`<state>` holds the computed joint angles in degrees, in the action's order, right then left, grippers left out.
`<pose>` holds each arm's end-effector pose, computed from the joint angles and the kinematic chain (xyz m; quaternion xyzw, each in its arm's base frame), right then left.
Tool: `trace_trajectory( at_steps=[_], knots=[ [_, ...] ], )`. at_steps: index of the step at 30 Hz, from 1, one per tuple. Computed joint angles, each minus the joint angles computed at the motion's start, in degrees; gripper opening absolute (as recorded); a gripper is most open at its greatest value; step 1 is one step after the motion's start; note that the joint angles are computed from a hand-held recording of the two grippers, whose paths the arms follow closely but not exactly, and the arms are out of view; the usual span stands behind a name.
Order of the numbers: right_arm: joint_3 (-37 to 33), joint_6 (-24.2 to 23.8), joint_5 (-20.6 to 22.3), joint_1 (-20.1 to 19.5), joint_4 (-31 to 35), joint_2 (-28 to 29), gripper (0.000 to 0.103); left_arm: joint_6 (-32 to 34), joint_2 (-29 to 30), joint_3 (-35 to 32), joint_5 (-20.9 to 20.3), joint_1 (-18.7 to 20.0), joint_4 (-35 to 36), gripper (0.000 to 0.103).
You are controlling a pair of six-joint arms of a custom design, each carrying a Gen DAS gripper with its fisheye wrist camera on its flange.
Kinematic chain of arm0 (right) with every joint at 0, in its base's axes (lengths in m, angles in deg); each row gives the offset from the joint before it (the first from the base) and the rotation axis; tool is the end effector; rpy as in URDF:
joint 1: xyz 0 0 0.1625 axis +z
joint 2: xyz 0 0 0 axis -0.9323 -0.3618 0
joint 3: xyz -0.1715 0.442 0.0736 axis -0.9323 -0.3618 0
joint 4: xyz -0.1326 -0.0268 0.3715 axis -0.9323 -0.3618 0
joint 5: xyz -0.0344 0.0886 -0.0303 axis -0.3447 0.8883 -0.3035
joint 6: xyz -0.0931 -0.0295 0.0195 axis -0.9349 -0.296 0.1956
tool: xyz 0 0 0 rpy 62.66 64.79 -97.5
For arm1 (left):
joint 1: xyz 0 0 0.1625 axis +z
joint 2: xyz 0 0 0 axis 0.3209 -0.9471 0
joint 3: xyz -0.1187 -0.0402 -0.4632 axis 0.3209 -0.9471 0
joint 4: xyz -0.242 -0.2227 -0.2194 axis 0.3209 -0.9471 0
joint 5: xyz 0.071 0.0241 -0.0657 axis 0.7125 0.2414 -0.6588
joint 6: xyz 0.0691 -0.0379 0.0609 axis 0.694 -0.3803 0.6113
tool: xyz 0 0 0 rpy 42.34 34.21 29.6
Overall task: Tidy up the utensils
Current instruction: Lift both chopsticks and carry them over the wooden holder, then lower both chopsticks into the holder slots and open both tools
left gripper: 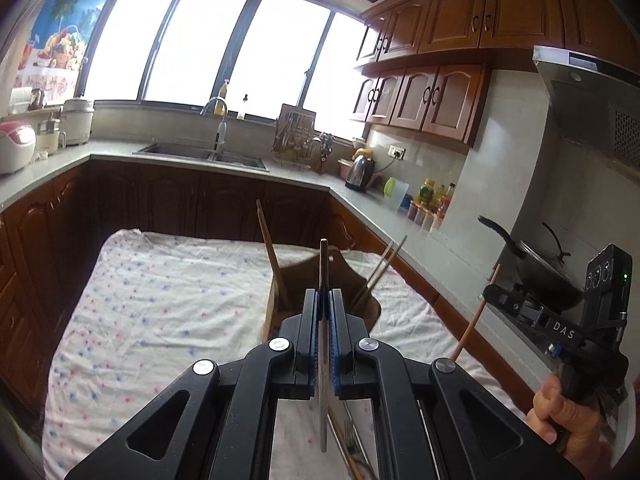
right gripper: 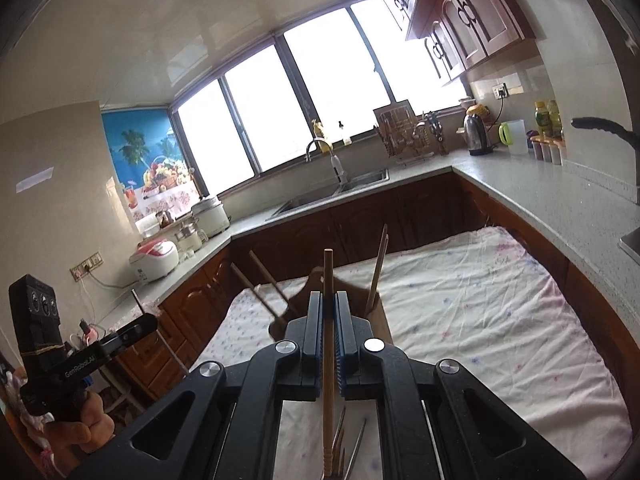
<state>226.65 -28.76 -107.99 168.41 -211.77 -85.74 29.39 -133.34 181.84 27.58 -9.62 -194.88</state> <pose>0.1740 -0.2923 0.3584 0.2359 -0.8615 0.4374 0.1038 -0.3504 -0.2811 0.1697 0.1963 0.8274 -0.4986 0.1681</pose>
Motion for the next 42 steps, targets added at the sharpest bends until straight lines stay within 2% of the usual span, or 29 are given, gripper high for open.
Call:
trace_trajectory(
  at_steps=[5, 11, 15, 20, 24, 31, 35, 42],
  knots=[
    [-3.71, 0.57, 0.13, 1.76, -6.33, 5.15, 0.005, 11.95, 3.73, -2.23, 1.53, 3.10, -12.84, 0.003],
    [-8.05, 0.81, 0.73, 2.40, -12.12, 10.23, 0.005, 27.93, 10.17, -7.22, 4.02, 7.24, -31.44, 0.003],
    [-9.90, -1.02, -0.11, 2.66, -16.85, 14.30, 0.005, 39.13, 15.70, -11.79, 4.84, 10.31, -44.25, 0.003],
    [-9.78, -4.27, -0.41, 1.79, -24.63, 19.32, 0.005, 45.18, 20.98, -16.04, 3.29, 14.57, -53.90, 0.003],
    [-8.06, -4.90, 0.46, -0.29, -27.64, 21.95, 0.005, 44.51, 24.61, -17.90, 2.35, 17.09, -54.97, 0.003],
    [-4.08, -4.27, 1.49, -4.66, -29.65, 24.24, 0.005, 40.25, 28.77, -18.35, -0.21, 20.03, -51.65, 0.003],
    [-3.19, -4.23, 1.63, -5.62, -29.26, 23.83, 0.006, 38.29, 28.44, -17.91, -2.05, 21.07, -48.53, 0.003],
    [-4.94, -2.75, -0.04, -5.00, -23.60, 21.89, 0.006, 36.67, 24.78, -16.70, -3.09, 21.46, -42.77, 0.003]
  ],
)
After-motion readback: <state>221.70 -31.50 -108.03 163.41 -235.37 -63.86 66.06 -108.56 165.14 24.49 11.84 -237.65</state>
